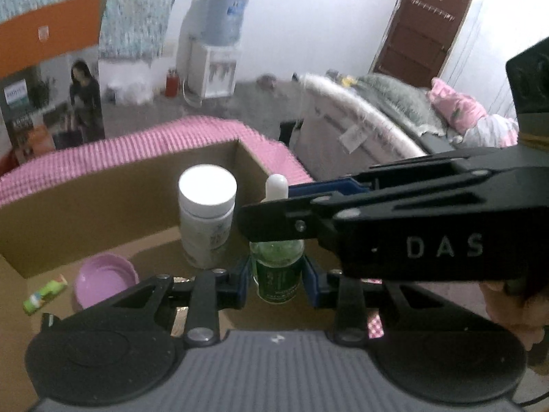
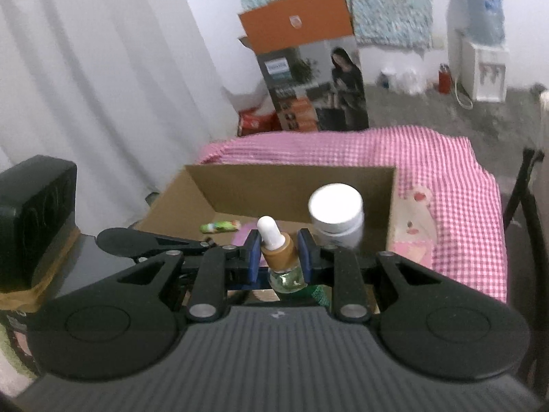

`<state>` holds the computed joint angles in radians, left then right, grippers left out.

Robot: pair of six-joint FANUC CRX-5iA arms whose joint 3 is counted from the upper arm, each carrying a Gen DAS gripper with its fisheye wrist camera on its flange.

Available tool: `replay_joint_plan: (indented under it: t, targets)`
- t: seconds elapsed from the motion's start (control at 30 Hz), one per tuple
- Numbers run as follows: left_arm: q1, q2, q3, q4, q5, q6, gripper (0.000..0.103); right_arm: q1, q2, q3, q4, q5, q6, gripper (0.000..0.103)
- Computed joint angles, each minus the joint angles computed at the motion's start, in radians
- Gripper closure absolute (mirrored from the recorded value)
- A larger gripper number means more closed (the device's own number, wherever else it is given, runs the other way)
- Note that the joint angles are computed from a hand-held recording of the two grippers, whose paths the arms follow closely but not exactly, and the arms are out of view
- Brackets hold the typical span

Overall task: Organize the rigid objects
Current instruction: 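Lift the dropper bottle with the right gripper and lower it into the box, then open the right gripper to release the dropper bottle in the box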

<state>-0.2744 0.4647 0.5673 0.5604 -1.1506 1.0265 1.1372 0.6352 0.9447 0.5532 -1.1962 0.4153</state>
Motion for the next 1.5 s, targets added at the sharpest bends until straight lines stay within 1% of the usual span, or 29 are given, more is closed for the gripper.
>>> replay_joint_plan:
  t: [0.03,0.13,0.3,0.47,0.6,0.7,0.77,0.93,0.97,1.03,1.07,1.13,1.2,1.23,1.3,1.33,1.4,1.5]
  targets:
    - [0.001,0.008,0.008,-0.008,-0.013,0.009,0.070,-0.011,0.007,0.003,-0.014,0.002,0.008,0.081]
    - [-0.006,0.063,0.086,-0.037,-0.064,0.056,0.070,-0.035,0.012,-0.009,-0.052,0.014,0.023,0.081]
    - [-0.006,0.129,0.193,-0.079,-0.149,0.128,0.070,-0.066,0.034,0.009,-0.109,0.024,0.054,0.082]
    - [-0.007,0.165,0.264,-0.105,-0.201,0.179,0.070,-0.080,0.084,0.086,-0.140,-0.009,0.106,0.082]
    - [-0.008,0.161,0.260,-0.114,-0.195,0.178,0.070,-0.091,0.095,0.104,-0.162,-0.023,0.114,0.081]
    - [-0.007,0.157,0.251,-0.100,-0.190,0.167,0.070,-0.096,0.097,0.103,-0.164,-0.033,0.110,0.079]
    - [-0.008,0.152,0.245,-0.098,-0.182,0.161,0.069,-0.096,0.085,0.076,-0.152,-0.021,0.102,0.079]
    - [-0.008,0.130,0.220,-0.094,-0.158,0.153,0.056,-0.092,0.072,0.050,-0.128,-0.018,0.081,0.077]
    - [-0.008,0.120,0.208,-0.094,-0.149,0.147,0.054,-0.091,0.062,0.031,-0.124,-0.006,0.070,0.077]
    - [-0.009,0.101,0.189,-0.098,-0.132,0.140,0.046,-0.089,0.033,-0.021,-0.112,0.029,0.037,0.076]
    - [-0.008,0.090,0.176,-0.098,-0.121,0.133,0.045,-0.087,0.015,-0.055,-0.102,0.054,0.016,0.074]
    - [-0.006,0.063,0.148,-0.097,-0.099,0.117,0.038,-0.081,-0.025,-0.130,-0.065,0.106,-0.045,0.069]
    - [0.000,0.025,0.102,-0.087,-0.069,0.088,0.033,-0.070,-0.064,-0.202,-0.016,0.151,-0.117,0.059]
    - [0.005,0.002,0.076,-0.079,-0.053,0.072,0.030,-0.063,-0.085,-0.242,0.016,0.176,-0.156,0.057]
    - [0.014,-0.044,0.021,-0.066,-0.022,0.037,0.025,-0.044,-0.129,-0.323,0.096,0.222,-0.240,0.047]
    - [0.015,-0.061,0.007,-0.066,-0.013,0.033,0.023,-0.033,-0.141,-0.344,0.131,0.227,-0.274,0.045]
    - [0.029,-0.115,-0.056,-0.049,0.018,0.002,0.020,-0.008,-0.176,-0.410,0.220,0.246,-0.360,0.028]
    - [0.051,-0.194,-0.151,-0.011,0.056,-0.053,0.011,0.035,-0.217,-0.480,0.338,0.235,-0.466,0.019]
